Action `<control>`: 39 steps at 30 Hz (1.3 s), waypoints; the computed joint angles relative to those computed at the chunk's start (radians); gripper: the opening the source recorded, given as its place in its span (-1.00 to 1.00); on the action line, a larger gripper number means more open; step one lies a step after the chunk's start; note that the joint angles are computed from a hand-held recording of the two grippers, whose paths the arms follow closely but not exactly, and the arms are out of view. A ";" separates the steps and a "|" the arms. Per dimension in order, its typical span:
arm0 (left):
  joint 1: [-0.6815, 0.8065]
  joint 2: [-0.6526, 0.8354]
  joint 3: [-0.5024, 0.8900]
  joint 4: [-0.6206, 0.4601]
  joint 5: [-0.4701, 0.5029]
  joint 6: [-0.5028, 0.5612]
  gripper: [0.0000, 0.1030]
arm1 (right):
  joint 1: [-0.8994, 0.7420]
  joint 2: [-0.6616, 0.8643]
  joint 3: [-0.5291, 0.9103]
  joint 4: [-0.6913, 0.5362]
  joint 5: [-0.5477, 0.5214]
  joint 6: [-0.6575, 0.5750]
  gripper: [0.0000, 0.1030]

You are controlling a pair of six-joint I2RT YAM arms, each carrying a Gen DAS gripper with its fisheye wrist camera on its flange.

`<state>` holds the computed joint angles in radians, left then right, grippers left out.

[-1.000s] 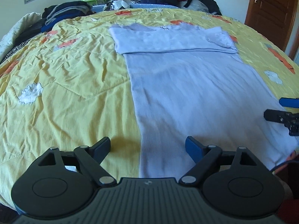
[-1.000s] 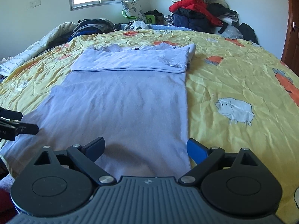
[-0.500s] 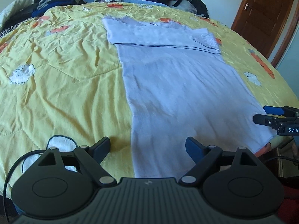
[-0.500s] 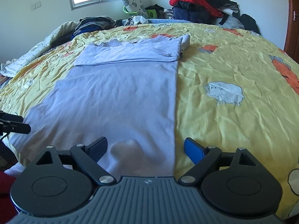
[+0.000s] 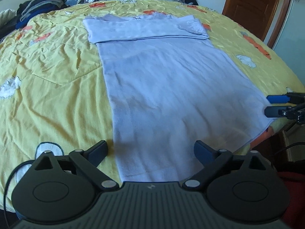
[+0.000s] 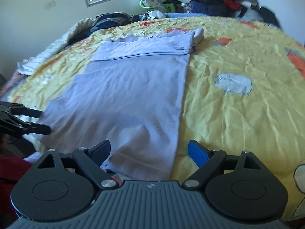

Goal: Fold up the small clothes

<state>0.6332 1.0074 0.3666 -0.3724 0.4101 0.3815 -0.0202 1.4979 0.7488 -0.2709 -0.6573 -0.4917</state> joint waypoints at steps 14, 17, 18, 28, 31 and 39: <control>0.150 0.114 0.069 -0.145 0.251 0.163 0.94 | -0.205 0.334 0.344 -0.615 -0.373 -0.302 0.55; 0.145 0.114 0.068 -0.144 0.252 0.157 0.94 | -0.202 0.363 0.354 -0.629 -0.406 -0.299 0.52; 0.148 0.116 0.069 -0.144 0.254 0.155 0.94 | -0.200 0.369 0.351 -0.622 -0.419 -0.287 0.51; 0.085 0.040 0.044 -0.078 0.097 -0.004 0.93 | -0.202 0.368 0.314 -0.498 -0.415 -0.178 0.16; 0.147 0.076 0.069 -0.126 0.167 0.050 0.93 | -0.198 0.371 0.316 -0.513 -0.414 -0.190 0.16; 0.228 0.133 0.118 -0.194 0.219 0.110 0.04 | -0.190 0.406 0.361 -0.567 -0.391 -0.163 -0.21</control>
